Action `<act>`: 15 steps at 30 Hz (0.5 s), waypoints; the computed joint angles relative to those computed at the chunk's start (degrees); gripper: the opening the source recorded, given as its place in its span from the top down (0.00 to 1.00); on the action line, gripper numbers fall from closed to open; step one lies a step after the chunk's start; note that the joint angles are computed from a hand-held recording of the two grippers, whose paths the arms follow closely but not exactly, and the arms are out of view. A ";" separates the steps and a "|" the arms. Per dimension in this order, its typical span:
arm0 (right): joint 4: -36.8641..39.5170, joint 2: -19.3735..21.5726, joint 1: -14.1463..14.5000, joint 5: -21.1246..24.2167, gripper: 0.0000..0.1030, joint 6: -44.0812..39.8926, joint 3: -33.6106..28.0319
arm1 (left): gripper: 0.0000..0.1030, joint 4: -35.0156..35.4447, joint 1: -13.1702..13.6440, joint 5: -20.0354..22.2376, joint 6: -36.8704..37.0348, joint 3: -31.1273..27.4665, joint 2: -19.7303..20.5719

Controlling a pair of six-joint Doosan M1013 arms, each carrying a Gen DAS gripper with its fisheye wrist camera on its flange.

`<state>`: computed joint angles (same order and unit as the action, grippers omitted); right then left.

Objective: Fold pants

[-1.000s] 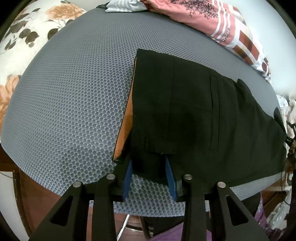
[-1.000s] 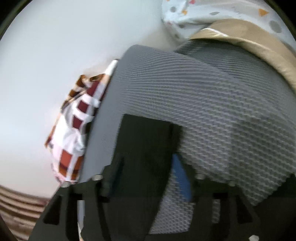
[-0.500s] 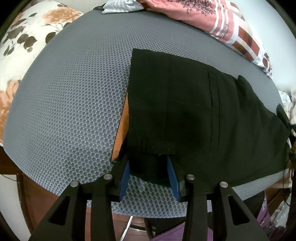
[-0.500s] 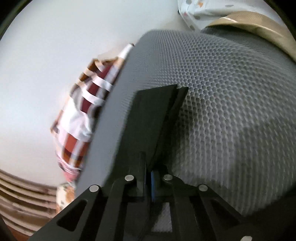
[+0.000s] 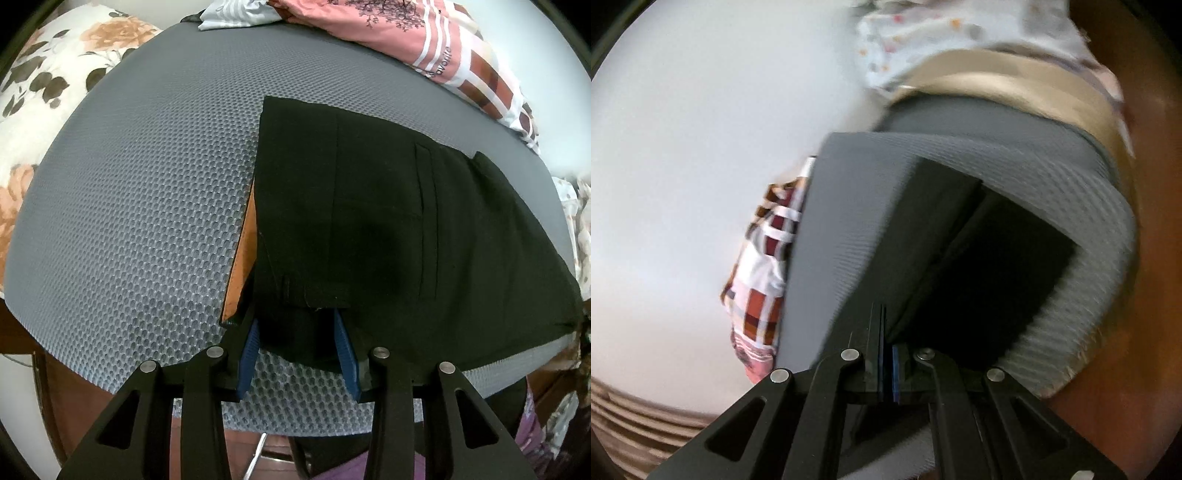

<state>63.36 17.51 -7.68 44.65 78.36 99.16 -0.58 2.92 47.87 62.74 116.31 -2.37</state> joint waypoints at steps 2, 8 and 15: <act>1.29 0.29 -0.53 0.35 0.96 0.48 1.13 | 0.61 -0.62 0.25 0.09 0.70 -0.07 0.07; 3.50 -0.34 -0.94 0.30 0.97 -0.20 2.80 | 0.61 -2.22 0.94 0.32 2.87 -0.33 0.31; 4.45 0.50 -1.77 2.08 0.98 -0.01 2.74 | 0.61 -3.24 1.34 0.23 5.15 -0.16 0.15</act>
